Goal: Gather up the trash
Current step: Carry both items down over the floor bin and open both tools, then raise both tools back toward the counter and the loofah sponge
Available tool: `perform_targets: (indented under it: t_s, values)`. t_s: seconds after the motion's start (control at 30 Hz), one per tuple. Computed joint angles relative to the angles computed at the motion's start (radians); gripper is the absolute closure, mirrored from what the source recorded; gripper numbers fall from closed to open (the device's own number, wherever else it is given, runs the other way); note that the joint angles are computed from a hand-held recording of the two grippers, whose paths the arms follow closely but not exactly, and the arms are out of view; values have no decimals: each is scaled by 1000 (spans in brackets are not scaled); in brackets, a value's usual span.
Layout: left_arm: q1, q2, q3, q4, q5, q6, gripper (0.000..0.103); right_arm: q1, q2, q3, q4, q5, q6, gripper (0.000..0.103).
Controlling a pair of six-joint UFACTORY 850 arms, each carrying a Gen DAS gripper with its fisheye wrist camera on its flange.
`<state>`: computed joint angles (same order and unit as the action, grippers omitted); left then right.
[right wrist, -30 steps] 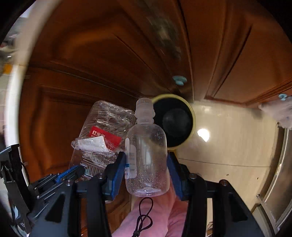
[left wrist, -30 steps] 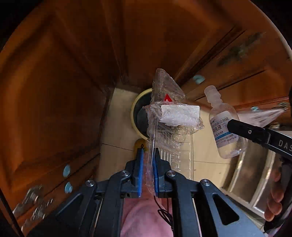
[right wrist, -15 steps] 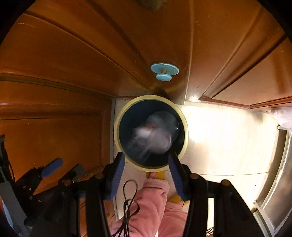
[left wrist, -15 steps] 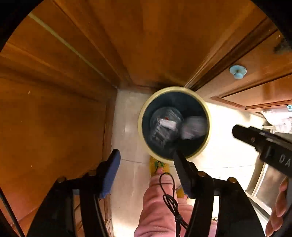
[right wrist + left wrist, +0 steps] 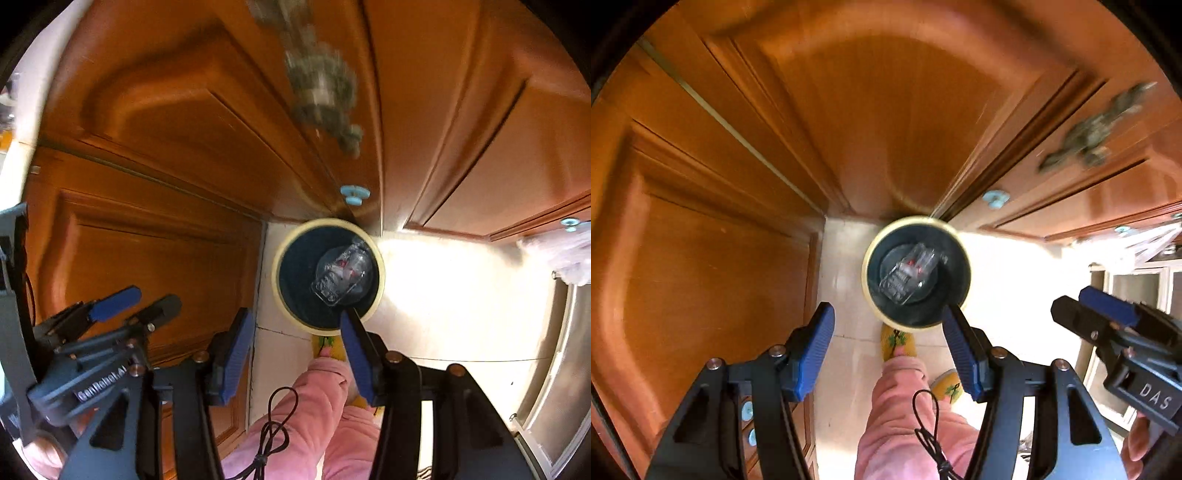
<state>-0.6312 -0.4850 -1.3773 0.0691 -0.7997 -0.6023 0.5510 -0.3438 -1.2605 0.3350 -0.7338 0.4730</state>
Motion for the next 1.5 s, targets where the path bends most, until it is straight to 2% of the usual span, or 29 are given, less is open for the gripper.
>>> perform_targets:
  t_s: [0.13,0.27,0.47,0.6,0.73,1.0,1.27,1.5]
  values:
    - [-16,49,-36,23,-39,-10,43,16,70,-6,-58,-19,70,53]
    - [-30,100,-61,48,-66,-28,35,35,111,-34,-142,-48,129,53]
    - [-41,155,-85,81,-80,-66,34,63,162,-85,-248,-86,180,52]
    - [-41,182,-84,115,-58,-100,34,77,175,-128,-301,-107,207,46]
    - [-47,202,-120,169,-75,-147,34,97,186,-192,-365,-161,251,39]
    - [-61,201,-257,298,-102,-229,28,57,228,-241,-373,-91,217,39]
    - [-38,134,-420,380,-108,-230,27,21,143,-405,-512,-133,258,39]
    - [25,32,-593,340,-114,-165,23,-25,11,-600,-570,-180,263,39]
